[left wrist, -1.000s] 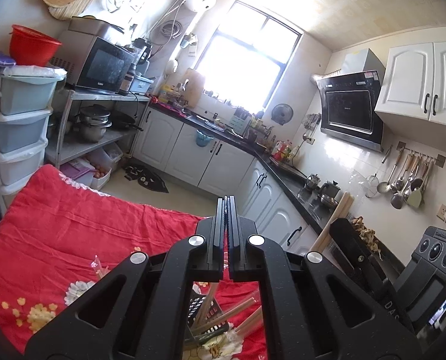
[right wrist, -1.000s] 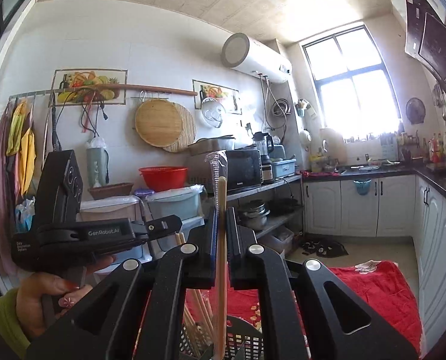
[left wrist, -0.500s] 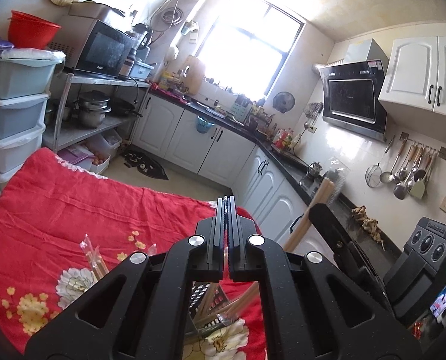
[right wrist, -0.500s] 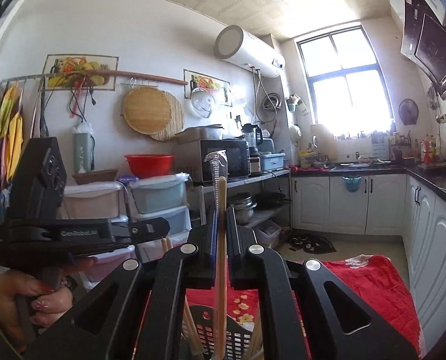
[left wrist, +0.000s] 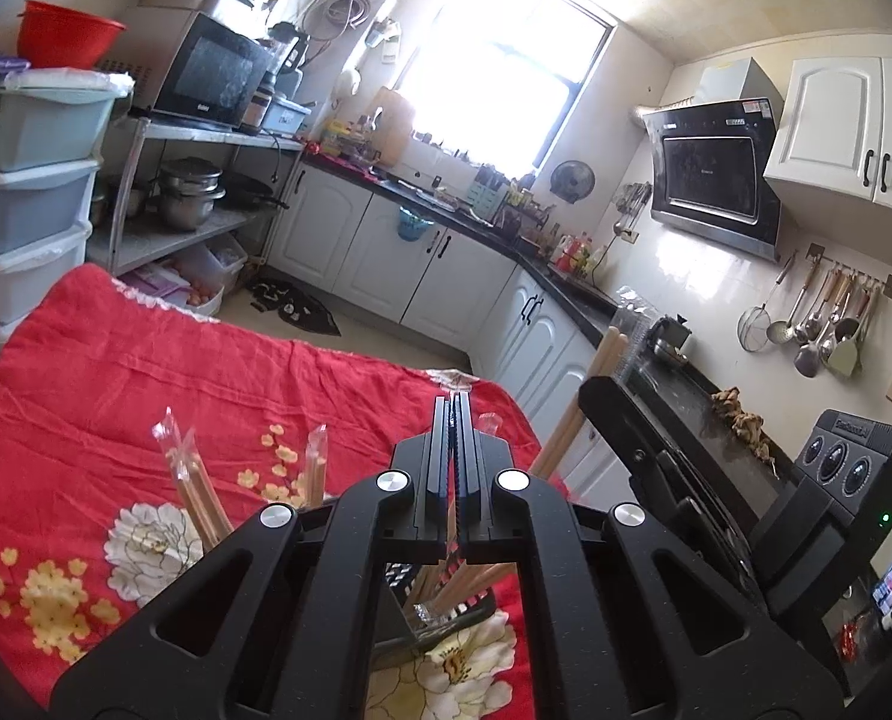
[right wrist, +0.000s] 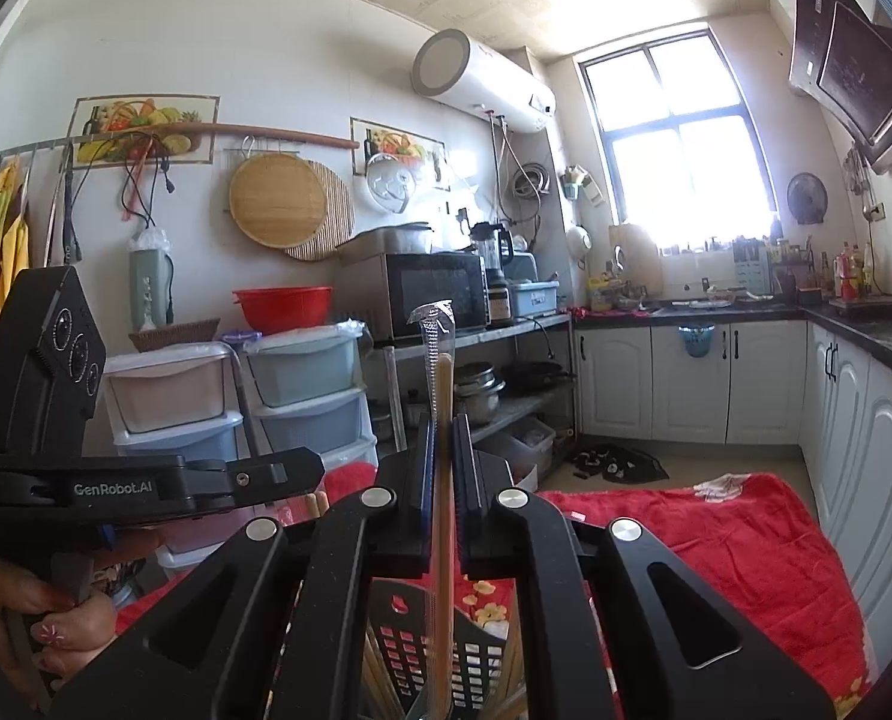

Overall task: Organize utensils
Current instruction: 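Lower the right gripper's chopstick into the caddy while the left gripper inserts its own, then open both grippers and withdraw them from the caddy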

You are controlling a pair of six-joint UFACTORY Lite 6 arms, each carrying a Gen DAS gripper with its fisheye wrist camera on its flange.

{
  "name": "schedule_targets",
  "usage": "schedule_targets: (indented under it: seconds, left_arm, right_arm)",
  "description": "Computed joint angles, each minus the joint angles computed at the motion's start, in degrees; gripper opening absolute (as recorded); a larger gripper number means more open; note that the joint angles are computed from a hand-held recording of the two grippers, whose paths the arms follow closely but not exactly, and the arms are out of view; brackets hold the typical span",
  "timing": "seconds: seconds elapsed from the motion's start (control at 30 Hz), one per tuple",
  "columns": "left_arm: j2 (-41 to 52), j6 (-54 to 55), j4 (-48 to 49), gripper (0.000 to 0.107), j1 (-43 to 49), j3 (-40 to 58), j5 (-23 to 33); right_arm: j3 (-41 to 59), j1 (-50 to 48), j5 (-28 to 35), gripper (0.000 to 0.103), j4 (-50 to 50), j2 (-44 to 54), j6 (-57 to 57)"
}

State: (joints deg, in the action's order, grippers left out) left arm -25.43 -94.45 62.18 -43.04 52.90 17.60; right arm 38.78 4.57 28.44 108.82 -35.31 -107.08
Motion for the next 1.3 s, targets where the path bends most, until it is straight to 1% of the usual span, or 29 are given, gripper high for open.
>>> schedule_targets:
  seconds: [0.1, 0.23, 0.37, 0.43, 0.57, 0.63, 0.7, 0.77, 0.83, 0.93, 0.97, 1.03, 1.07, 1.1, 1.13, 1.17, 1.2, 1.3]
  left_arm:
    - [0.1, -1.1, 0.8, 0.000, -0.1, -0.9, -0.2]
    - [0.1, -1.8, 1.7, 0.000, -1.0, -1.6, 0.9]
    - [0.1, -1.4, 1.2, 0.000, -1.2, -2.4, 1.2]
    - [-0.2, -0.8, 0.6, 0.000, -1.4, -2.8, 1.5]
    - [-0.5, -0.9, 0.7, 0.003, -2.5, -3.1, 3.3]
    - [-0.8, -0.9, 0.7, 0.010, -2.8, -3.4, 4.1]
    - [-1.2, -1.0, 0.8, 0.014, -2.9, -3.7, 4.5]
    - [-1.7, -0.9, 0.7, 0.021, -3.3, -3.9, 5.6]
    - [-2.3, -0.7, 0.4, 0.033, -3.7, -4.1, 6.6]
    - [-3.6, -0.4, 0.1, 0.041, -4.1, -4.8, 7.7]
    - [-4.0, -0.4, 0.2, 0.043, -4.6, -4.9, 8.5]
    - [-5.2, -0.7, 0.4, 0.052, -5.9, -5.3, 10.5]
    - [-5.8, -1.3, 1.0, 0.054, -6.9, -5.5, 11.5]
    - [-6.5, -1.6, 1.5, 0.059, -8.0, -5.7, 13.0]
    - [-6.9, -2.0, 1.9, 0.066, -8.7, -5.9, 14.1]
    - [-7.4, -2.4, 2.3, 0.069, -9.8, -6.0, 15.6]
    - [-7.7, -2.7, 2.4, 0.074, -10.8, -6.1, 17.3]
    - [-8.6, -3.6, 3.0, 0.084, -13.5, -6.4, 20.8]
  right_arm:
    - [-0.6, 1.2, -0.9, 0.006, 2.0, 1.0, -2.3]
    - [-1.6, 2.8, -2.5, 0.006, 3.7, 1.7, -3.7]
    - [-1.7, 3.1, -3.1, 0.007, 1.3, 2.0, -1.4]
    - [-2.1, 3.0, -3.7, 0.019, 0.3, 1.8, 0.0]
    - [-3.1, 2.0, -3.2, 0.023, -1.5, 0.2, 2.1]
    - [-3.5, 1.8, -3.6, 0.026, -2.7, -0.8, 3.2]
    - [-3.6, 1.1, -3.4, 0.028, -5.4, -1.7, 5.9]
    - [-3.8, 0.6, -3.6, 0.030, -8.5, -2.8, 9.0]
    - [-3.9, -0.4, -3.1, 0.032, -11.4, -3.8, 11.7]
    - [-4.2, -1.3, -3.3, 0.036, -17.6, -5.8, 17.2]
    - [-4.3, -1.5, -3.3, 0.037, -19.9, -6.6, 19.3]
    - [-4.6, -1.9, -3.4, 0.039, -23.7, -7.9, 22.8]
    - [-4.6, -2.3, -3.3, 0.040, -26.0, -8.6, 25.1]
    - [-4.7, -2.8, -2.9, 0.042, -27.9, -9.3, 27.0]
    - [-4.9, -3.4, -2.2, 0.043, -29.5, -10.0, 28.7]
    - [-4.9, -4.1, -1.6, 0.043, -31.9, -10.8, 31.1]
    - [-4.9, -4.7, -0.8, 0.045, -33.4, -11.3, 32.5]
    - [-5.1, -7.2, 2.7, 0.046, -36.4, -12.8, 35.5]
